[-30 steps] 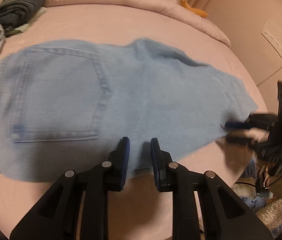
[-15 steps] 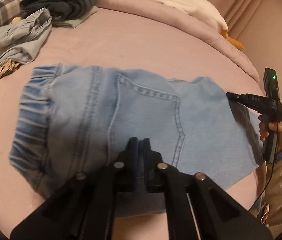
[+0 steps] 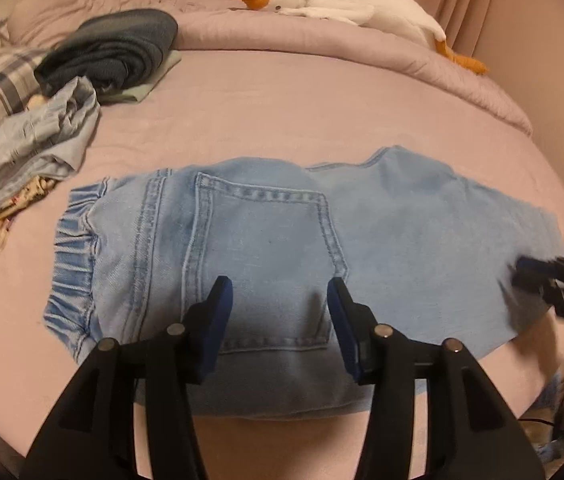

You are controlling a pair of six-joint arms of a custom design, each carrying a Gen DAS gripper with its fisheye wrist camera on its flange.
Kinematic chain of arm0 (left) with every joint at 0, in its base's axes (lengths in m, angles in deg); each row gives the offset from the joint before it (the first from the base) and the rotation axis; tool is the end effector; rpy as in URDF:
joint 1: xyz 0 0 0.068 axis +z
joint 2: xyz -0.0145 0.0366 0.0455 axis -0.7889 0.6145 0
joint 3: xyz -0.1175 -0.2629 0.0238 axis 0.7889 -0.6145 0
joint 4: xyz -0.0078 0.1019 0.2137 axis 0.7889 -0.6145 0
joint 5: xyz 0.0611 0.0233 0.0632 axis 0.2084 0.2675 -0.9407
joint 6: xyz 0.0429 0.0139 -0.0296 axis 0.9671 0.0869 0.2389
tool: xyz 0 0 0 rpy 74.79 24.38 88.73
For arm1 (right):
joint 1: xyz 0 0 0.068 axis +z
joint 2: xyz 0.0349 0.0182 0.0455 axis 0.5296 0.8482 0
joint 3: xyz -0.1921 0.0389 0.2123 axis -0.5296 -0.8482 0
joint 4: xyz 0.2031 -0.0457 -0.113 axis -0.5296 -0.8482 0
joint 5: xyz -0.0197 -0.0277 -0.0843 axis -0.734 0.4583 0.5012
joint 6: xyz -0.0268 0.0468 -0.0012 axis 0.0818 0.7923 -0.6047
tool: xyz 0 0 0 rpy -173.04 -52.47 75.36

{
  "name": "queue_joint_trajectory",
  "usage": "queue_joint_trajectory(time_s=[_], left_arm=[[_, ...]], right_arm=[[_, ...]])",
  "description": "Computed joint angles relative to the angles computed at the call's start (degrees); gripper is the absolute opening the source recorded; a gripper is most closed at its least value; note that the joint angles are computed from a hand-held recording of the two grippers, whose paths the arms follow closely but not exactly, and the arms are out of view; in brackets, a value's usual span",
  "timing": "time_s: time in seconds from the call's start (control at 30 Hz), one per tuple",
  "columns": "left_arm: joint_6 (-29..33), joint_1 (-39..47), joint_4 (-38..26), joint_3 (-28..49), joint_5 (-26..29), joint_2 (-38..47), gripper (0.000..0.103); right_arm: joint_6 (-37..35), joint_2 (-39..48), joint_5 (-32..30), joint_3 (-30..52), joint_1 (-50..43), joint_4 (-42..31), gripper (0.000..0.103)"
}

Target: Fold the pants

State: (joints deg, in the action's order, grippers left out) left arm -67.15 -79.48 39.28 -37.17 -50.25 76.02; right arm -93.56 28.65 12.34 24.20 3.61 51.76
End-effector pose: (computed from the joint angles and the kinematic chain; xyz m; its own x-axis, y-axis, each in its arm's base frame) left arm 0.1847 -0.0923 0.1482 -0.8072 0.0967 -0.5824 0.1891 0.9769 -0.0998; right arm 0.1664 -0.0675 0.1609 -0.8226 -0.1304 -0.5535 -0.3065 0.9215 0.2385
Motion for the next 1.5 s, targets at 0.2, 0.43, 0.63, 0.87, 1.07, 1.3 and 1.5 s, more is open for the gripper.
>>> queue_joint_trajectory(time_s=[0.2,0.43,0.63,0.87,1.07,1.3,1.5], left_arm=[[-0.2,-3.0,-1.0,-0.2,-2.7,-0.9,0.05],[-1.0,-7.3,-3.7,1.2,-6.6,-3.0,0.054],[-1.4,-12.0,-5.6,4.4,-10.5,-1.3,0.058],[-3.1,-18.7,-7.3,9.8,-13.8,3.6,0.067],[-4.2,-23.1,-8.1,14.8,-14.5,8.2,0.072],[-9.1,-23.7,-6.7,19.2,-5.8,13.5,0.079],[-16.2,-22.7,-1.0,20.8,7.8,19.1,0.079]], right_arm=[[-1.2,-9.5,9.5,-9.3,5.9,4.7,0.038],[-6.0,-10.3,4.7,-4.5,-2.4,-6.4,0.038],[-14.2,4.0,-6.1,6.2,-24.7,-15.8,0.038],[-12.4,17.1,-9.9,17.2,-40.8,-19.5,0.05],[-12.4,23.9,-10.4,23.9,-47.9,-23.9,0.052],[-12.6,28.3,-9.2,27.2,-51.1,-26.5,0.054],[-6.8,32.7,-10.2,29.4,-51.3,-24.1,0.057]])
